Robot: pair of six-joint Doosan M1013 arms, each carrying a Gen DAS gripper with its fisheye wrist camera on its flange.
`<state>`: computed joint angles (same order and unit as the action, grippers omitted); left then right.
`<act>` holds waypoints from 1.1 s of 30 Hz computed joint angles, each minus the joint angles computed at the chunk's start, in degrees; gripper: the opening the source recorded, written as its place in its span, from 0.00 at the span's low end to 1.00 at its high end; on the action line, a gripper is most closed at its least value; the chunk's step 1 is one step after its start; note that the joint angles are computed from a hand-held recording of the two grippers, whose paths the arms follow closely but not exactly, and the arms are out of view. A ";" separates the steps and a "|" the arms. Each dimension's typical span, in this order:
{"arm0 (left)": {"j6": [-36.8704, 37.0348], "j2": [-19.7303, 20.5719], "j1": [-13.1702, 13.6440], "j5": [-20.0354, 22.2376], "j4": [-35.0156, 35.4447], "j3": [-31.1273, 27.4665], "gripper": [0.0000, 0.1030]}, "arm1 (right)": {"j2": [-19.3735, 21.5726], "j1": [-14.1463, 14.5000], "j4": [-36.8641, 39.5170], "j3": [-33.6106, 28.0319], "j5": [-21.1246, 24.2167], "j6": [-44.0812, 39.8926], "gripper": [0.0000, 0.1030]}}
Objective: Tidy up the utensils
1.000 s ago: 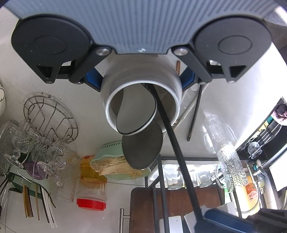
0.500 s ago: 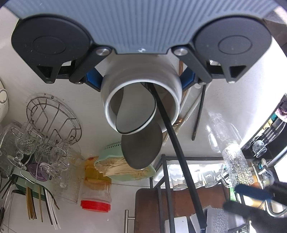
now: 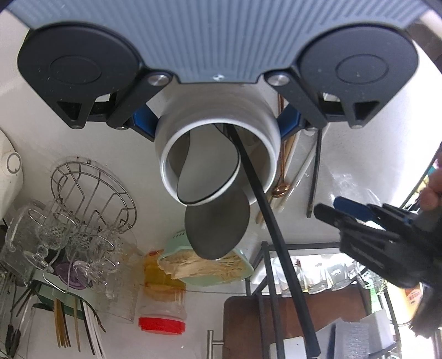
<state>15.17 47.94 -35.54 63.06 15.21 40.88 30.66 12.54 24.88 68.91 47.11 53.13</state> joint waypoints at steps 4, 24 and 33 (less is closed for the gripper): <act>1.92 2.09 0.69 3.63 -0.02 -2.95 0.38 | -0.02 0.34 -1.94 -0.22 0.14 2.30 0.88; 12.73 11.27 1.72 19.54 0.89 -18.92 0.29 | -0.12 1.45 -7.67 -0.68 0.59 7.23 0.88; 15.45 15.10 1.95 24.22 1.07 -26.44 0.15 | -0.14 1.65 -8.43 -0.69 0.50 8.21 0.89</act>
